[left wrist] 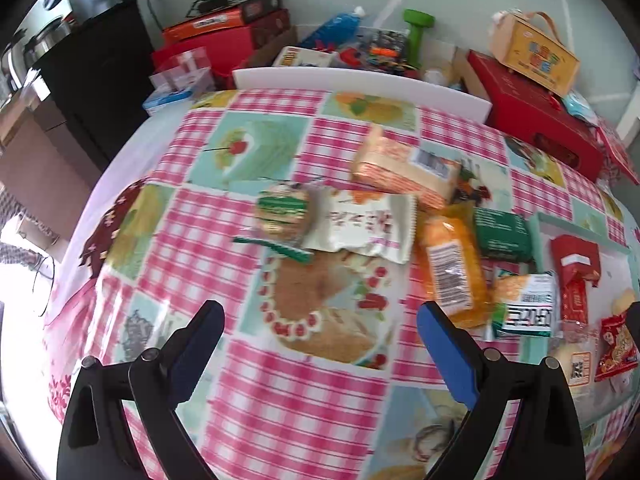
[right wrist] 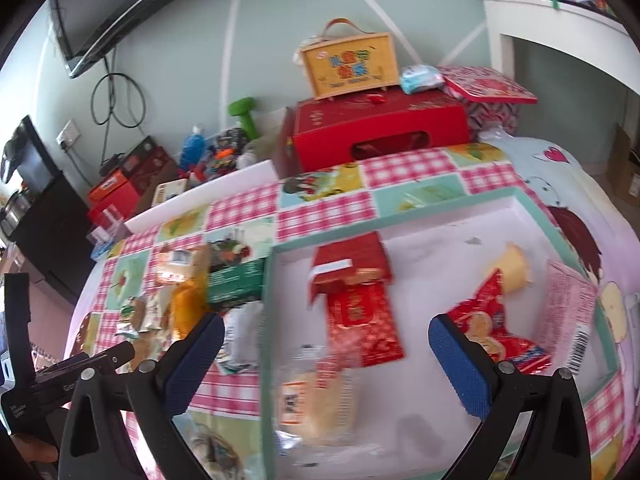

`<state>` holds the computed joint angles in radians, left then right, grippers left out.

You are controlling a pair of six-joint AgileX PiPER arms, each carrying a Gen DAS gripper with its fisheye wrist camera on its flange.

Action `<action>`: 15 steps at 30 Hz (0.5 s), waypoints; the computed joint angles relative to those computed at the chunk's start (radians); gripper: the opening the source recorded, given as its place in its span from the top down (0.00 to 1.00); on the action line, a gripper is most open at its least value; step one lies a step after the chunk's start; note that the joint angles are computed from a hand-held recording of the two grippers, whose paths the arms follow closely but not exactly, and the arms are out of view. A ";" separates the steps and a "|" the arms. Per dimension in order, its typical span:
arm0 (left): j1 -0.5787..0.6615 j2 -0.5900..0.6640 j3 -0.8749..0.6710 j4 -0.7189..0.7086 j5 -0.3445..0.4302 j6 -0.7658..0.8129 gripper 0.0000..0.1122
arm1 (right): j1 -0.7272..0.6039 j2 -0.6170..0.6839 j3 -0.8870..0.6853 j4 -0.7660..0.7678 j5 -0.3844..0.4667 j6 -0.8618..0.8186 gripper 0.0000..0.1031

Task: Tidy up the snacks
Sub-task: 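Move both open tools back over the remaining snacks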

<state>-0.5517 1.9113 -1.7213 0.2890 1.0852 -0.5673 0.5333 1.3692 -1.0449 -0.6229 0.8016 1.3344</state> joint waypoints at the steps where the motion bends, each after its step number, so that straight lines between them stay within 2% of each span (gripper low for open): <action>1: 0.013 -0.010 0.014 0.000 -0.005 -0.005 0.14 | 0.015 0.014 -0.013 -0.008 0.000 0.007 0.00; 7: 0.087 -0.045 0.073 -0.026 -0.026 -0.015 0.14 | 0.073 0.116 -0.094 0.004 -0.020 -0.010 0.00; 15: 0.106 0.000 0.046 -0.088 -0.029 0.015 0.14 | 0.112 0.265 -0.191 0.027 0.021 -0.104 0.00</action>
